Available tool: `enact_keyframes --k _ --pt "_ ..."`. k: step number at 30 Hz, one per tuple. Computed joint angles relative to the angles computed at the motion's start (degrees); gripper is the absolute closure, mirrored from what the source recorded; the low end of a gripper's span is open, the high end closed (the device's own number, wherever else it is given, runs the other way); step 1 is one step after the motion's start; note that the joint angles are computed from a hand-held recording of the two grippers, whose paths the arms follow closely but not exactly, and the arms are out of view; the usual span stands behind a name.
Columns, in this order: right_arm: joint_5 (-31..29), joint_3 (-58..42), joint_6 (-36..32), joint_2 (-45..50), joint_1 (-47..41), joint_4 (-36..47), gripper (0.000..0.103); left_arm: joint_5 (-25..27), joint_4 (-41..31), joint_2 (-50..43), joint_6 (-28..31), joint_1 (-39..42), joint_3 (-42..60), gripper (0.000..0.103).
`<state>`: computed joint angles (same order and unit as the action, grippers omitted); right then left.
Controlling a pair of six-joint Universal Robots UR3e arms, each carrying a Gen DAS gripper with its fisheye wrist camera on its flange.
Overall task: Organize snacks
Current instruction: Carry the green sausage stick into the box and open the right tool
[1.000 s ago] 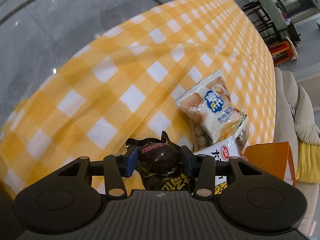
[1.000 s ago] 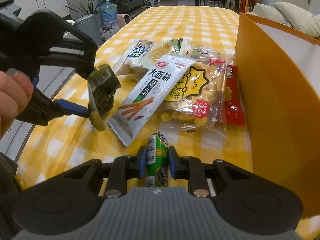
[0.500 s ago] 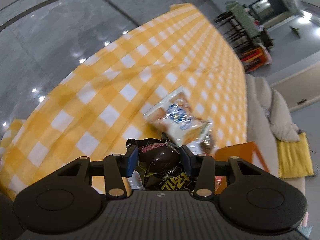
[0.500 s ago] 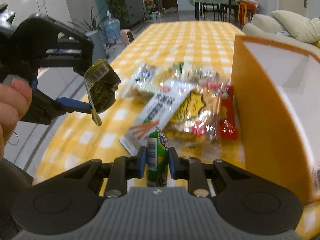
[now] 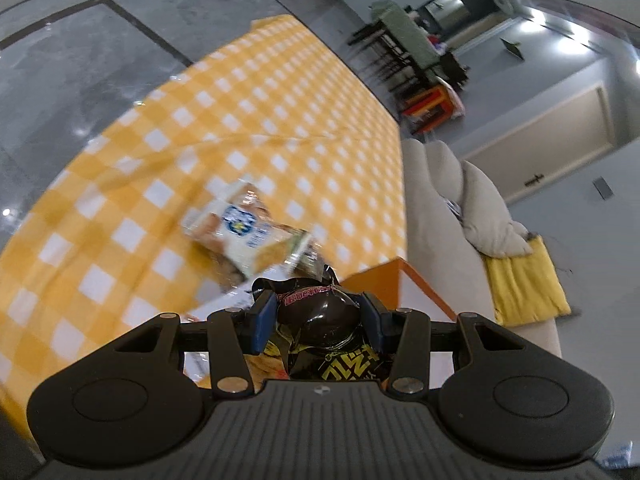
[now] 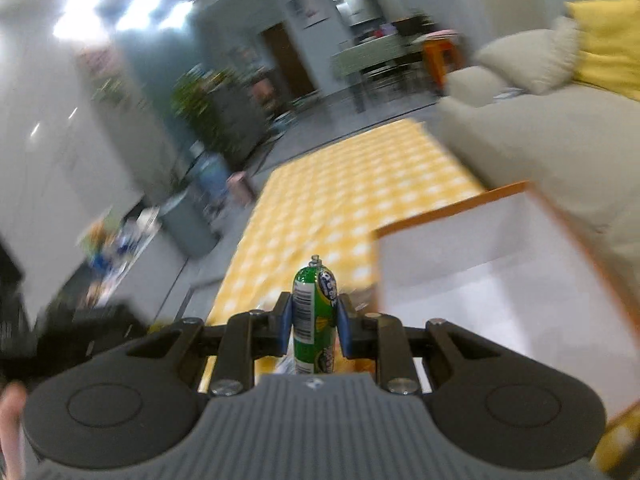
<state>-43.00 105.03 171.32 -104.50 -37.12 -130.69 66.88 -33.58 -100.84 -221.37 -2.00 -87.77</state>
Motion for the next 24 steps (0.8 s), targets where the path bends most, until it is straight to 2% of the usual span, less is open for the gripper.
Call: enact_keyframes --k 2,5,10,17,21,23,24 --pt "-0.20 -4.72 -3.93 1.34 -3.79 7.57 0.082 -0.67 -0.09 -1.28 0.22 -0.75 1.59 0.051" --pt "-4.16 -12.55 -9.53 6.51 -6.35 18.72 0.082 -1.37 -0.57 -3.54 0.68 -2.35 4.42 0.051" --pt "-10.64 -22.10 -15.33 15.95 -5.55 30.20 0.082 -2.44 -1.89 -7.35 0.72 -5.15 8.51 0.051" --pt "-20.06 -40.11 -16.51 34.29 3.10 43.01 0.082 -1.69 -5.76 -10.66 2.06 -7.96 13.42 0.051" --pt "-26.43 -46.04 -13.87 40.85 7.92 42.86 0.082 -1.48 -6.57 -11.26 2.40 -8.70 14.87 0.051" --pt "-27.24 -47.11 -13.14 42.29 8.78 43.32 0.081 -1.88 -6.70 -11.67 2.70 -8.74 15.48 0.051" --pt "-26.77 -48.14 -12.95 42.96 8.35 44.52 0.077 -2.06 -6.69 -11.84 2.73 -8.80 15.67 0.051"
